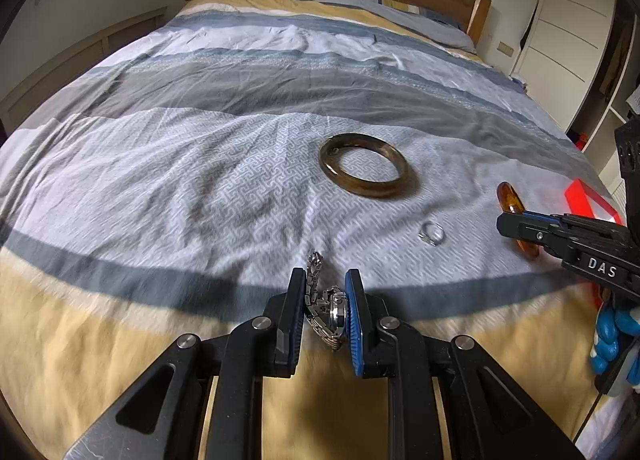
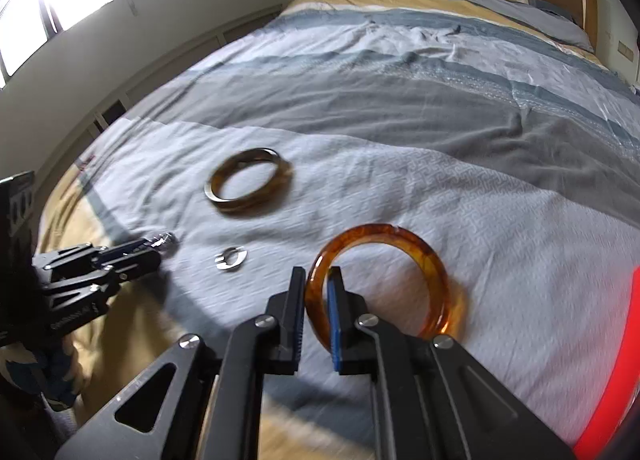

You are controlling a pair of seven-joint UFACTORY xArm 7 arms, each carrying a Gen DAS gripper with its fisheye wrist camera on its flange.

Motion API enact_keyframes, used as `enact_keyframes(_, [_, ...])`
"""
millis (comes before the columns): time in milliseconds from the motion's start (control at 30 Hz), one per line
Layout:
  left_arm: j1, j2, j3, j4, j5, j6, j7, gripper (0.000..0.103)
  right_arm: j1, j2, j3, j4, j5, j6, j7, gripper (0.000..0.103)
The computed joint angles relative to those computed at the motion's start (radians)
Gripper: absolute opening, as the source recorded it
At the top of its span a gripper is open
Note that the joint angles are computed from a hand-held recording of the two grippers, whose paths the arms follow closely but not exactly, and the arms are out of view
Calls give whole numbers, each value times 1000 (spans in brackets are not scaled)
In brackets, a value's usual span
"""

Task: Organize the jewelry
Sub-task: 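Carry the watch and amber bangle over the red box with both tools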

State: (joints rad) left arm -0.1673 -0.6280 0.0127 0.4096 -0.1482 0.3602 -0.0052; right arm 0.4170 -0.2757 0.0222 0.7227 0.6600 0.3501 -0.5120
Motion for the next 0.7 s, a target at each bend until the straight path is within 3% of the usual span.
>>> enact_keyframes(200, [17,-144,-27,-25,24,91,-34,19,25,-163,5,-83,-12,8,68,9])
enact_keyframes(400, [8,-290,-58,-24,47,195,-70,19,26,-345,-1,-154,-109,42,176,9])
enact_keyframes(567, [-41,-344,-101,10,46,246,-108,19,-16,-510,-28,-208,-218,108,242,9])
enact_keyframes(700, [-101,-299,-147,59,30,232,-148,19,-87,-626,-74,-242,-303,182,259,9])
